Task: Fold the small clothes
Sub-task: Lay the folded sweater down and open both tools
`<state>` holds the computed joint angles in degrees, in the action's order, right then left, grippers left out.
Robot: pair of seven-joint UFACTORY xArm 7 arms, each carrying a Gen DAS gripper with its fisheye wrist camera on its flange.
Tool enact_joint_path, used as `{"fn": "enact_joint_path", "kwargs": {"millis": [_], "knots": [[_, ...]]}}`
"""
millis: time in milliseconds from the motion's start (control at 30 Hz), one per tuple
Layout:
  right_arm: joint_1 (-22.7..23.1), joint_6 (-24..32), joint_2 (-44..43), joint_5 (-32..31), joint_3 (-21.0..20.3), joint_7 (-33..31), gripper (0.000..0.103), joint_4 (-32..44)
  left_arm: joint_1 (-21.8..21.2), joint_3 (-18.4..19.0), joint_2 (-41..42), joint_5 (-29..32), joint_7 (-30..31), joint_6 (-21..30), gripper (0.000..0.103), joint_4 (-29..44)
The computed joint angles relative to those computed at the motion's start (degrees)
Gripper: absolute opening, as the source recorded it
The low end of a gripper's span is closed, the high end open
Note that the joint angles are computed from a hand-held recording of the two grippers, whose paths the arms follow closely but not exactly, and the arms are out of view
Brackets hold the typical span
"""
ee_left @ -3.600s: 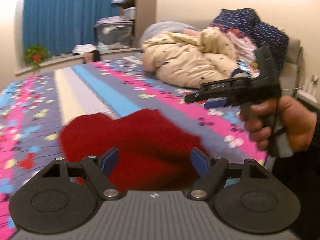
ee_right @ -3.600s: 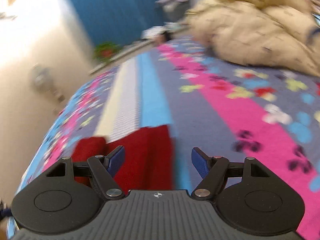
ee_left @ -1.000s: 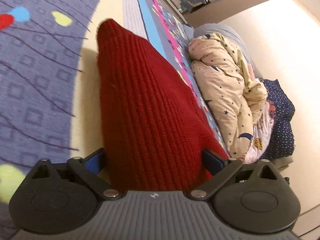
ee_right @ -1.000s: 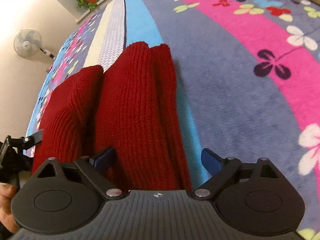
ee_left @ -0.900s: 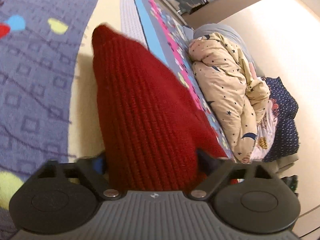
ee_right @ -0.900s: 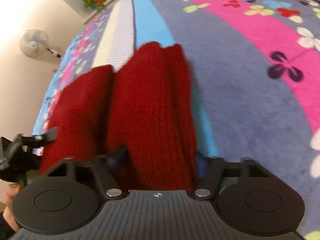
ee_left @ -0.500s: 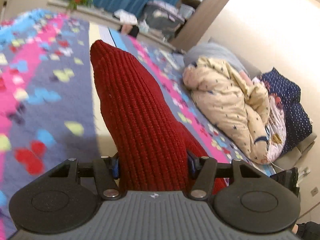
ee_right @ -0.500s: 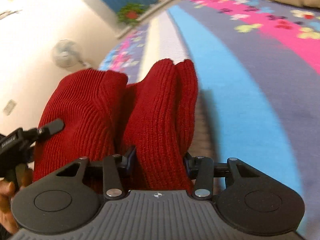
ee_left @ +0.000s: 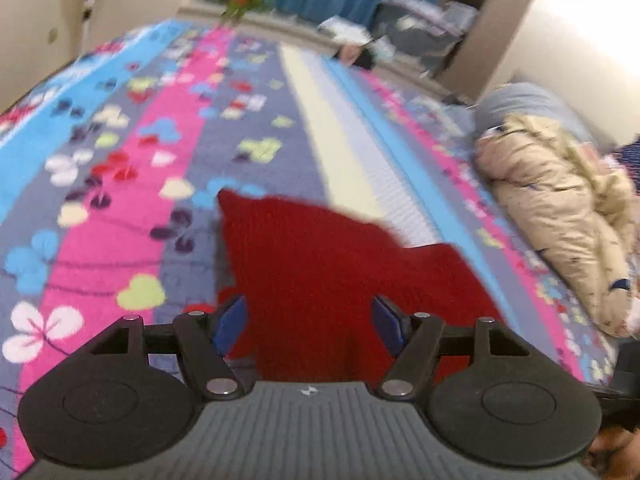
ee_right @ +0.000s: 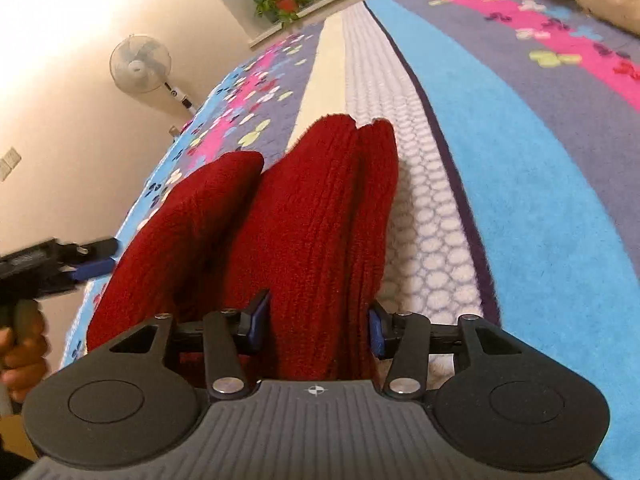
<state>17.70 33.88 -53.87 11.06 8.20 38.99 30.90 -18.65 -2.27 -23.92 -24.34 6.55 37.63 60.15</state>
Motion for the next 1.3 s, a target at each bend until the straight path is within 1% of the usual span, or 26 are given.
{"fn": "enact_joint_path", "kwargs": {"millis": [67, 100, 133, 167, 200, 233, 267, 300, 333, 400, 433, 467, 533, 600, 633, 700, 800, 833, 900, 967, 1067, 1133, 1200, 1267, 1300], "knots": [[-0.5, 1.6, -0.3, -1.0, 0.7, 0.0, 0.049, 0.8, -3.5, 2.1, -3.6, -3.1, 7.5, 1.0, 0.073, -1.6], [-0.5, 1.9, -0.5, -1.0, 0.7, 0.2, 0.049, 0.9, -4.8, 2.4, -5.0, -3.7, 10.4, 1.5, 0.073, -2.5], [-0.6, 1.8, -0.1, -0.9, 1.0, 0.5, 0.050, 1.1, -5.3, 1.8, -5.8, -4.3, 12.9, 2.8, 0.073, -3.4], [-0.6, 2.4, -0.4, -0.9, 1.0, 0.9, 0.051, 1.3, -6.6, 2.0, -5.6, -2.5, 13.2, 5.3, 0.073, -4.0], [-0.9, 3.3, -0.6, -1.0, 1.2, 1.4, 0.053, 1.6, -6.0, -0.1, -5.5, 1.1, 12.7, 5.4, 0.075, -5.7], [-1.3, 3.8, -0.2, -1.5, 1.0, 1.2, 0.059, 2.0, -3.0, -4.7, -6.3, 5.6, 12.5, 3.1, 0.077, -7.9], [-1.9, 5.9, -0.7, -2.2, 1.5, 1.5, 0.064, 2.8, -1.6, -7.7, -7.3, 10.1, 11.1, 0.7, 0.081, -9.5], [-2.4, 6.6, -0.5, -3.0, 1.3, 1.0, 0.065, 3.2, -1.0, -9.4, -8.0, 12.8, 9.3, -0.2, 0.083, -9.8], [-3.1, 9.0, -1.5, -4.2, 2.1, 1.1, 0.066, 4.1, -0.9, -10.0, -8.9, 14.1, 7.3, 0.3, 0.083, -9.4], [-3.7, 14.1, -4.2, -6.8, 2.9, -0.3, 0.066, 6.1, -2.0, -9.2, -11.2, 14.1, 4.6, 0.6, 0.086, -9.5], [-4.2, 16.3, -5.9, -8.3, 3.6, -1.2, 0.068, 7.1, -2.1, -8.9, -13.1, 14.2, 3.4, 0.2, 0.086, -10.2], [-4.6, 17.7, -7.3, -9.2, 4.0, -1.7, 0.072, 7.7, -1.9, -9.1, -15.8, 14.7, 1.6, 0.0, 0.086, -11.1], [-5.2, 20.2, -10.2, -10.0, 4.6, -2.1, 0.074, 9.1, -2.1, -9.0, -19.3, 15.5, -0.5, 0.4, 0.088, -12.0], [-5.6, 22.6, -13.4, -10.2, 5.3, -2.2, 0.075, 10.1, -1.9, -9.1, -23.2, 15.9, -3.1, 2.1, 0.096, -12.0], [-5.7, 23.7, -15.1, -10.2, 5.7, -2.2, 0.078, 10.3, -2.0, -9.0, -26.2, 15.9, -4.4, 2.5, 0.098, -13.2], [-6.3, 25.2, -17.9, -10.2, 7.1, -1.7, 0.081, 10.9, -1.7, -9.7, -31.2, 15.9, -7.7, 3.9, 0.098, -14.8], [-7.1, 28.6, -22.1, -9.3, 9.2, 0.6, 0.082, 10.9, -0.6, -12.2, -37.0, 17.2, -12.2, 7.0, 0.098, -16.6], [-7.3, 29.9, -22.6, -8.6, 9.9, 1.5, 0.082, 11.3, -1.0, -12.8, -38.7, 17.4, -13.2, 8.3, 0.098, -17.4], [-7.5, 30.1, -22.9, -8.2, 11.1, 2.1, 0.083, 11.9, -0.7, -14.3, -41.2, 18.3, -15.6, 11.8, 0.098, -18.4], [-8.2, 30.8, -23.0, -9.3, 13.0, 1.9, 0.089, 12.9, -0.3, -15.7, -42.8, 18.8, -18.2, 15.5, 0.098, -18.3], [-8.2, 31.6, -22.4, -9.7, 15.0, 1.7, 0.090, 14.1, -0.3, -15.3, -45.3, 16.6, -24.2, 20.5, 0.098, -18.1], [-7.7, 31.5, -22.0, -9.2, 15.6, 1.9, 0.092, 14.5, 0.4, -15.9, -46.8, 16.6, -27.0, 23.4, 0.098, -17.7], [-7.6, 31.6, -21.6, -9.2, 16.3, 2.1, 0.095, 15.1, 1.3, -17.1, -48.5, 18.1, -28.3, 25.3, 0.098, -17.7], [-7.5, 31.8, -21.4, -9.5, 16.9, 2.1, 0.098, 15.6, 1.2, -17.5, -49.6, 19.0, -28.4, 25.7, 0.099, -17.8], [-7.4, 31.9, -21.3, -9.6, 17.2, 2.1, 0.098, 15.9, 1.2, -17.6, -49.8, 19.4, -28.4, 25.7, 0.103, -17.8]]}}
